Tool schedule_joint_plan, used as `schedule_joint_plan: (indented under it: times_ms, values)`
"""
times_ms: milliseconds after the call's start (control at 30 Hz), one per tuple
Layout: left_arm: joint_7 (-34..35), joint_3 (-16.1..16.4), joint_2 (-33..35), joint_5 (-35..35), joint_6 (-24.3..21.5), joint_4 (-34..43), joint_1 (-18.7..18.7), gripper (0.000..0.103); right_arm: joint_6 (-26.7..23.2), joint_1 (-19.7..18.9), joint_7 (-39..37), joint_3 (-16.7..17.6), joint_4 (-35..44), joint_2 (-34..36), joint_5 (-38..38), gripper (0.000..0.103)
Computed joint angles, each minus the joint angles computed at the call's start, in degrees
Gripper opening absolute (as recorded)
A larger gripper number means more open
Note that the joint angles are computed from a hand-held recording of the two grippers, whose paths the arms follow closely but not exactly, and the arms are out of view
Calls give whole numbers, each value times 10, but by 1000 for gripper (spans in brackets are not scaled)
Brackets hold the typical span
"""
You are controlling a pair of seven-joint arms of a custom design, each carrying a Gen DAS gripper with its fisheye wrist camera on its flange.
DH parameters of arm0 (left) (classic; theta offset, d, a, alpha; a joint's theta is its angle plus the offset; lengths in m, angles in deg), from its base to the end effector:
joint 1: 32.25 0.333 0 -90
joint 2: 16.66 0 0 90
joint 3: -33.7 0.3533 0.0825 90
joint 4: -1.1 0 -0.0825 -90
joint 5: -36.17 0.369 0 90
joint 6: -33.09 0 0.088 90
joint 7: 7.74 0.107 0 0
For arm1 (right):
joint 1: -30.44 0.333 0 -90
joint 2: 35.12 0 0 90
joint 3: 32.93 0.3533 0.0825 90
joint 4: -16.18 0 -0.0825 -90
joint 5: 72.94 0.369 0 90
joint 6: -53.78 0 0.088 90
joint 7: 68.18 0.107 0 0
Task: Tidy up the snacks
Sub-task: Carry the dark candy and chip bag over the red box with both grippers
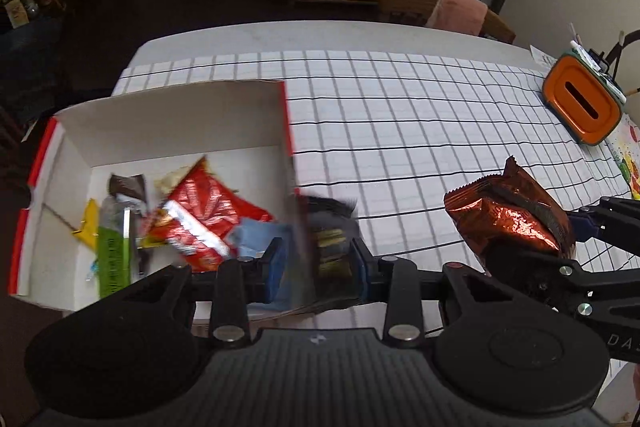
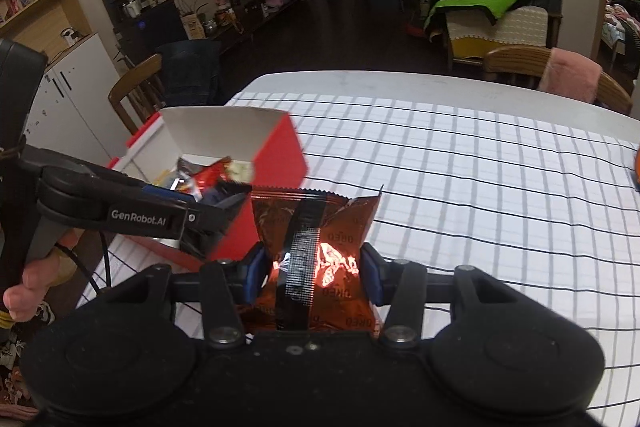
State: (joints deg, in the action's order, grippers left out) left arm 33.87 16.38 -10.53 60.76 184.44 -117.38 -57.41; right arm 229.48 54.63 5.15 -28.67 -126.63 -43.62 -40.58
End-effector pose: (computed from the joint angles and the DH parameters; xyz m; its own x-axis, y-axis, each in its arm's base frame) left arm 0.4353 -0.4057 0.4790 -0.2374 -0.9672 0.0902 -0.8503 0.1620 -0.5008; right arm 0.4411 0.1917 0.4652 0.3057 -0.9312 -0.1984 -0.7602 -0.1133 -0.6397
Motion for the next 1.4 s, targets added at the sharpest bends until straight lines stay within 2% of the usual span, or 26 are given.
schedule_joint_plan:
  times_ms: [100,233,333,433,600,667,700,767,833,933,1133,1267,1400]
  values:
    - [16,6,-27,-13,15,-32,14,34,1,-5,27,19,22,18,-28,47]
    - [54,7,-41,-38,24,-53,28,34,15,-43,138,59,30,32,-143,47]
    - [82,2,-37,-50,37,-59,28,34,23,-49,173,50,24,33,-170,47]
    - [95,-4,-20,-61,46,-51,22,34,22,-82,235,61,3,20,-229,47]
    - [-14,4,18,74,31,-17,-25,34,24,-79,238,35,-36,-4,-215,47]
    - [-72,10,32,130,33,-8,-45,35,26,-63,215,12,-47,-11,-187,47]
    - [-109,15,39,161,29,-2,-56,38,27,-56,203,4,-52,-15,-174,47]
    - [-174,21,52,214,22,8,-76,48,26,-35,166,-23,-58,-19,-140,47]
    - [-242,30,65,278,10,18,-96,61,23,-14,121,-49,-64,-24,-103,47]
    - [-301,30,85,322,-2,29,-109,71,13,24,32,-94,-66,-26,-31,47]
    - [-336,32,127,311,-50,54,-125,73,-22,77,-147,-160,-49,-10,134,47]
    - [-353,36,158,320,-108,85,-143,73,-49,74,-228,-166,-33,3,210,47]
    - [-366,39,174,302,-116,104,-140,73,-71,54,-277,-154,-21,11,251,47]
